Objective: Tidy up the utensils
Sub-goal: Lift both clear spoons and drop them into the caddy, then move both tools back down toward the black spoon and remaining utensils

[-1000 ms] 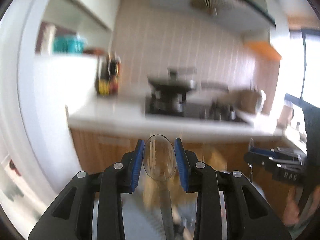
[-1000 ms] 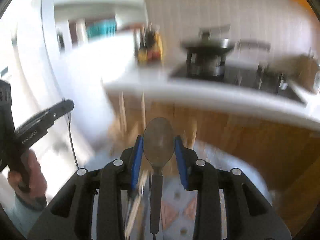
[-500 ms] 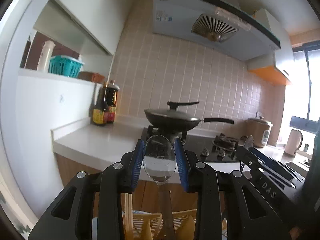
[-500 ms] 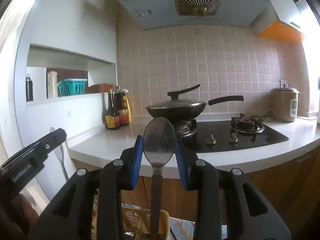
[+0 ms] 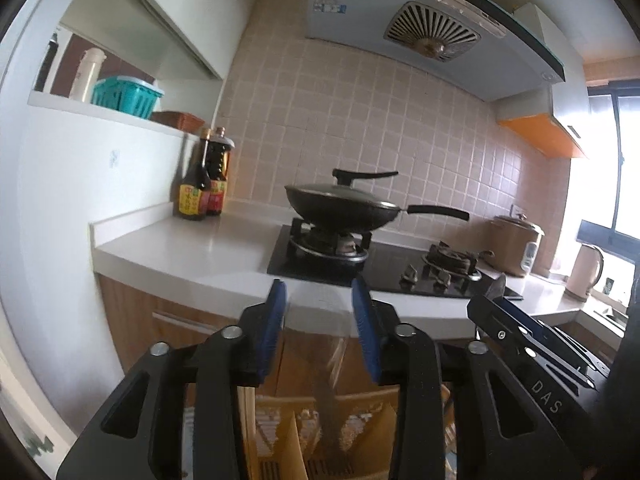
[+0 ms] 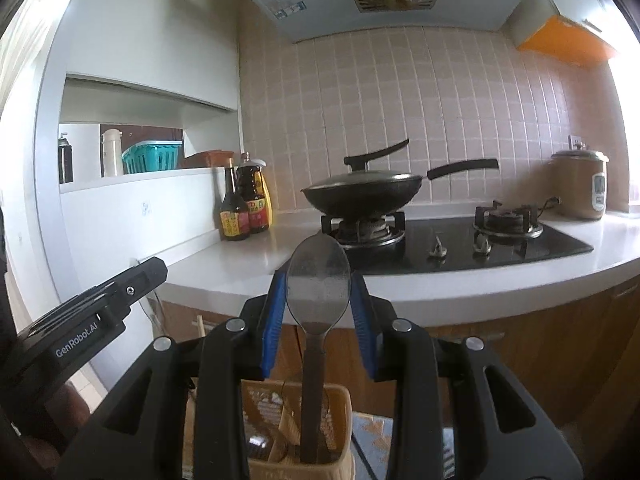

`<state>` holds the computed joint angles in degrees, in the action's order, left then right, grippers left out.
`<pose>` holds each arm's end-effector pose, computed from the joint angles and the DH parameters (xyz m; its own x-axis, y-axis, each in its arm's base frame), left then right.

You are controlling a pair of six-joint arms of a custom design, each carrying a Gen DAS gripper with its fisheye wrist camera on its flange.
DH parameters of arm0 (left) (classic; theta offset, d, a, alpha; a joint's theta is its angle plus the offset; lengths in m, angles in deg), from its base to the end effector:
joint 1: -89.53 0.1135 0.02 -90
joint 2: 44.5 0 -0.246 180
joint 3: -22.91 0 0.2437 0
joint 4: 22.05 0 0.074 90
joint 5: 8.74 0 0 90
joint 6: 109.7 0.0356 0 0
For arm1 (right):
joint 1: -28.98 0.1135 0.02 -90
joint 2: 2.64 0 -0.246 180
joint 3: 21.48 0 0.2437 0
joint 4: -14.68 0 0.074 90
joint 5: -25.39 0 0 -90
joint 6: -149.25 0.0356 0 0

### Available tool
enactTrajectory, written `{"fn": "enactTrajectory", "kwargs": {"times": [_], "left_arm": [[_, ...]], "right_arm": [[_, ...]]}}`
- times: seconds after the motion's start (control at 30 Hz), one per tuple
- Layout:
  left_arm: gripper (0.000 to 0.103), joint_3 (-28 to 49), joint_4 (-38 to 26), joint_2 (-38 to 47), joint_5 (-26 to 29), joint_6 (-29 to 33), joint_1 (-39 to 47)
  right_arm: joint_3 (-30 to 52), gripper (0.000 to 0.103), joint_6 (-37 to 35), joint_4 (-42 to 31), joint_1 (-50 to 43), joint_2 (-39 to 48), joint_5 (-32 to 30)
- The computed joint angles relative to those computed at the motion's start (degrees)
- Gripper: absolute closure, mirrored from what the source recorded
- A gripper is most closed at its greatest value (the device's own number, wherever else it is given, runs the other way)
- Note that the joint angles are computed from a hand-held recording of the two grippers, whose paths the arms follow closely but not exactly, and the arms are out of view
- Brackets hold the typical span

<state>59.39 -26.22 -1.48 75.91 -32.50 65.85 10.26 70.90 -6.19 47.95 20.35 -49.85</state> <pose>0.1752 -0.0732 0.2332 -0.2360 -0.1374 -0.9620 0.2704 0.9416 -0.2008 0.1357 0.0371 0.2239 -0.2104 0.1342 -0.9684 -0.0371 0.9887 0.1450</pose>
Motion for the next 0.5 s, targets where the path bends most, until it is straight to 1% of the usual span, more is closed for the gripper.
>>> {"fn": "enactTrajectory", "kwargs": {"times": [0.03,0.07,0.1,0.13,0.17,0.23,0.27,0.3,0.37,0.47,0.5], "left_arm": [[0.065,-0.14,-1.48,-1.32,1.01,-0.02,0.45],[0.062,-0.25,-2.78,-2.41,1.72,0.12,0.82],[0.057,-0.26,-5.41,-4.57,3.62,0.47,1.73],[0.054,-0.17,-7.26,-5.93,5.0,0.82,2.4],[0.051,-0.03,-9.77,-7.71,5.55,1.29,2.69],[0.051,0.3,-14.75,-11.21,5.32,1.91,2.9],[0.051,1.04,-18.59,-13.07,4.89,2.07,3.12],[0.051,1.79,-22.36,-14.89,5.95,2.14,4.28],[0.051,3.22,-28.88,-17.71,10.38,2.35,7.63],[0.051,6.41,-42.1,-20.85,18.3,4.93,15.22],[0.051,6.94,-44.67,-20.92,20.68,6.04,17.46]], "right_arm": [[0.17,0.073,0.39,-2.59,-0.82,-1.95,-1.17],[0.47,0.068,0.67,-5.0,-1.76,-3.55,-2.68],[0.7,0.051,0.82,-6.91,-2.45,-5.01,-3.73],[0.85,0.046,0.93,-8.69,-2.23,-6.57,-3.29],[1.64,0.046,0.75,-11.73,-1.18,-8.01,-1.86],[3.42,0.046,0.71,-16.89,-0.39,-9.72,-1.93],[4.65,0.046,1.22,-19.94,0.64,-10.21,-0.83],[6.83,0.046,2.1,-24.52,2.44,-10.06,1.08],[10.24,0.046,3.51,-32.1,3.92,-10.91,0.73],[15.96,0.046,8.73,-44.71,11.57,-9.3,4.74],[16.84,0.046,10.28,-47.13,13.3,-8.49,5.27]]}}
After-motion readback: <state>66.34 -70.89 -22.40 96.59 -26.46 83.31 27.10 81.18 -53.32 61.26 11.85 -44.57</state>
